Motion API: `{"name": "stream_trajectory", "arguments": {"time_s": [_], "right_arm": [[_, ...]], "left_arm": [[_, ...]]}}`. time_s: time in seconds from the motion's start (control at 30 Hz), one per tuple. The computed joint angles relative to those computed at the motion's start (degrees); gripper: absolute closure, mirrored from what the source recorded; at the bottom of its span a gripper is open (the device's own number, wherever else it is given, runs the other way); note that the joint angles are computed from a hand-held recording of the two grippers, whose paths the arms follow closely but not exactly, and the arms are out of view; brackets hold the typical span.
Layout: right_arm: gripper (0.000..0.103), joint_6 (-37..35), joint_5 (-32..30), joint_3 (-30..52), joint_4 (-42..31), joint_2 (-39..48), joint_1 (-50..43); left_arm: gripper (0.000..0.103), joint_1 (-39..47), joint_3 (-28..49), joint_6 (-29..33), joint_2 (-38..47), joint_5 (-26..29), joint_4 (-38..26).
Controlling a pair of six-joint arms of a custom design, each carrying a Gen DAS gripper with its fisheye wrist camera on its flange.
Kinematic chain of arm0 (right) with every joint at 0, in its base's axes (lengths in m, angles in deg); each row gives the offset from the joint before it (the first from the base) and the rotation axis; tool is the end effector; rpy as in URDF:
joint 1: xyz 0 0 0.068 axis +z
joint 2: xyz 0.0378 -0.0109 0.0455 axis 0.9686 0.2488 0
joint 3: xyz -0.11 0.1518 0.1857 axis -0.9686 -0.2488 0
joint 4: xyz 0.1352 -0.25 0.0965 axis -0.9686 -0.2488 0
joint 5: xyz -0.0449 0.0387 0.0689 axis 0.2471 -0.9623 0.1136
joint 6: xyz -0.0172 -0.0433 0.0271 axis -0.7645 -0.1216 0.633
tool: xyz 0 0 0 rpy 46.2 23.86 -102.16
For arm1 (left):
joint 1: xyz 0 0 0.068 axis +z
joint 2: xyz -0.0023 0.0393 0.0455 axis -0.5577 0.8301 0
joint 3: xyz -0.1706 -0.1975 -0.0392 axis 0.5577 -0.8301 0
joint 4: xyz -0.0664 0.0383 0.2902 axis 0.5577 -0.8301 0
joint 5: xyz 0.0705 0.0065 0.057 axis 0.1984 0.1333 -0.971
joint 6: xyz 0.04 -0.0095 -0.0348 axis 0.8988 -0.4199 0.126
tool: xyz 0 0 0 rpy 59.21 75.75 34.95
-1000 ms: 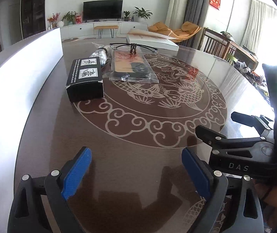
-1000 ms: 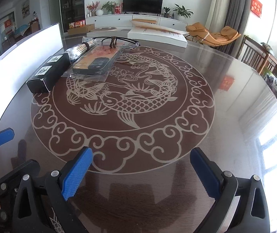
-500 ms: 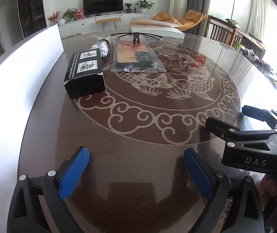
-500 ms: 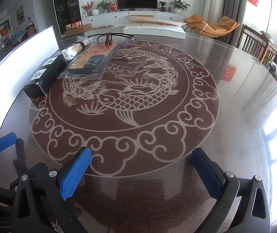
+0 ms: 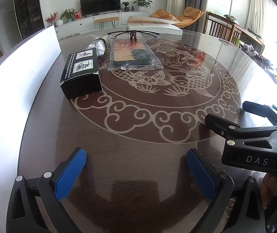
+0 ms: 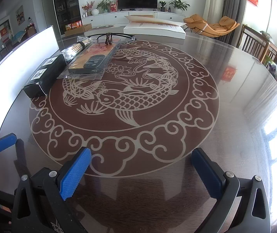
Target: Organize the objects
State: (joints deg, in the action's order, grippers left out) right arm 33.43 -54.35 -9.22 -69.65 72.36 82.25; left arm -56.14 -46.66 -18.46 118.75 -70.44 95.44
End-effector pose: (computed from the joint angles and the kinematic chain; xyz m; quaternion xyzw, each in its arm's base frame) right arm 0.3406 0.0422 -0.0120 -0.1195 0.9449 0.0331 0.3029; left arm 0.2556 -0.0964 -0.0095 0.0044 0.9517 -0.0036 0.3070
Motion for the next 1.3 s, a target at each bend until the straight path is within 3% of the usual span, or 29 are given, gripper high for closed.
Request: {"name": "stream_trajectory", "arguments": {"time_s": [0.77, 0.97, 1.1, 1.3], "right_arm": [[0.0, 0.1, 0.0, 0.2, 0.0, 0.2, 0.1], [0.0, 0.1, 0.1, 0.2, 0.0, 0.3, 0.1], [0.0, 0.1, 0.1, 0.3, 0.0, 0.3, 0.1], [0.0, 0.1, 0.1, 0.3, 0.0, 0.3, 0.1]], "left_arm": [[0.0, 0.0, -0.1, 0.0, -0.1, 0.0, -0.1], [0.0, 6.2, -5.0, -2.4, -6.1, 4.3, 7.0], [0.0, 12.1, 2.2, 0.1, -8.0, 4.3, -0.1], [0.0, 18.6, 22.6, 3.8, 6.4, 8.1, -13.6]]}}
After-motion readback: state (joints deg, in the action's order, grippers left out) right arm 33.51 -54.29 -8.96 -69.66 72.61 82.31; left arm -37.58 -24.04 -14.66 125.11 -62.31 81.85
